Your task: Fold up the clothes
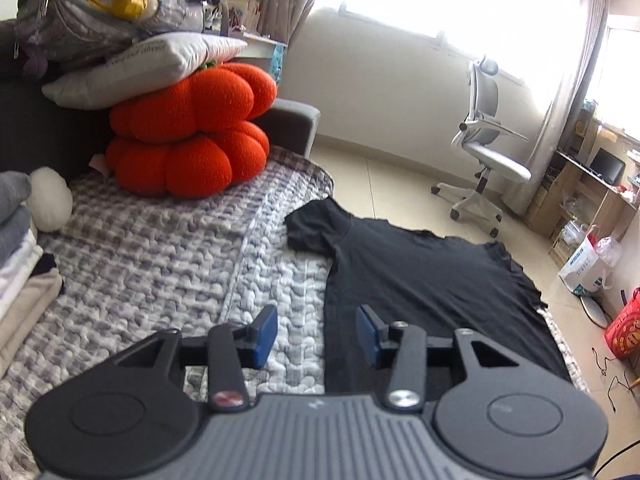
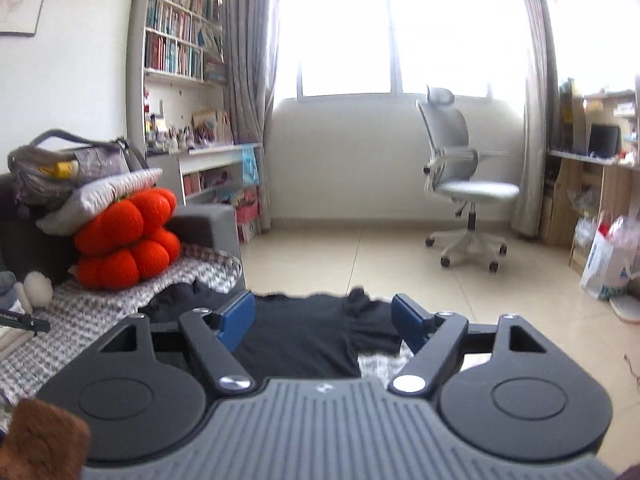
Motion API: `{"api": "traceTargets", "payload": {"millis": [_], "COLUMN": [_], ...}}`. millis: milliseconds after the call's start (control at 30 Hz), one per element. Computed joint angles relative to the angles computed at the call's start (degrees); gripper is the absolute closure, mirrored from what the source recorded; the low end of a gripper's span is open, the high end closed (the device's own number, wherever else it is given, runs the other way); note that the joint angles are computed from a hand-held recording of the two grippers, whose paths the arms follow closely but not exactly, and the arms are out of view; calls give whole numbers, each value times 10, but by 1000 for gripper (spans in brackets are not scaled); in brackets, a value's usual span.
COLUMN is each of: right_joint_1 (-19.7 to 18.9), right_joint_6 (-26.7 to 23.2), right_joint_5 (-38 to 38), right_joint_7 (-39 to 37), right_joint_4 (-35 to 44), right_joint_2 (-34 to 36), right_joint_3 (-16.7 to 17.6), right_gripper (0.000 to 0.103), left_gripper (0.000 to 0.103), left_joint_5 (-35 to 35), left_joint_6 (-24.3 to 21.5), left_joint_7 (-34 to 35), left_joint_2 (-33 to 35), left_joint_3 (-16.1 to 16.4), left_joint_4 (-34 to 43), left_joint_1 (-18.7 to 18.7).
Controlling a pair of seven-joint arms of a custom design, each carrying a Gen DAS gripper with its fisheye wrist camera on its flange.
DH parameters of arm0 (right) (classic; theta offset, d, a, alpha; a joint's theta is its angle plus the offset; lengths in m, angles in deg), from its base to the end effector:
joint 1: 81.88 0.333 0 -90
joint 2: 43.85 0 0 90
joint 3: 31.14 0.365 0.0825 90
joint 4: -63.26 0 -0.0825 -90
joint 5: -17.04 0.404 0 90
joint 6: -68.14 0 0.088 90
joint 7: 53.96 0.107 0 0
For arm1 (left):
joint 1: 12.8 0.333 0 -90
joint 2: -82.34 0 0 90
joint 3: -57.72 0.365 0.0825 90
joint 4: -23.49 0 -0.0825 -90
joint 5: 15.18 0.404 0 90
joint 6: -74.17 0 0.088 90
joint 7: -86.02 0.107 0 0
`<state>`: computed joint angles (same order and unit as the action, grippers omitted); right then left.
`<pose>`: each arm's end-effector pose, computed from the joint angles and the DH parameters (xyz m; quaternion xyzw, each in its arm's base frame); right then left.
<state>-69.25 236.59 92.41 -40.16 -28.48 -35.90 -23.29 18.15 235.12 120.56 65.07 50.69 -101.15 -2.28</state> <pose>0.6497 0.1675 0.6915 -0.6723 0.3910 -0.2926 0.5563 0.5187 -0.0041 0.6616 -0.7662 0.4261 -0.3309 0.3491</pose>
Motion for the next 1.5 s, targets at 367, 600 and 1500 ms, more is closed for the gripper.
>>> {"api": "traceTargets", "payload": {"millis": [367,600,1500], "right_joint_1": [-1,80,116], "right_joint_6": [-260,-164,-117], "right_joint_5": [116,-12,-409], "right_joint_7": [28,0,324], "right_joint_4": [-57,-118,184], "right_joint_2": [-139,-104,226], "right_joint_3": [-74,-8,68], "right_gripper": [0,1,32], "left_gripper": [41,39,33], "left_joint_5": [76,87,-23], "left_joint_6": [-14,-29,9], "left_joint_7": [-103,-117,-110], "left_joint_2": [8,32,235], "left_joint_3": [-39,-9,69], "left_joint_4": [68,37,193], "left_joint_1": [26,13,-8]}}
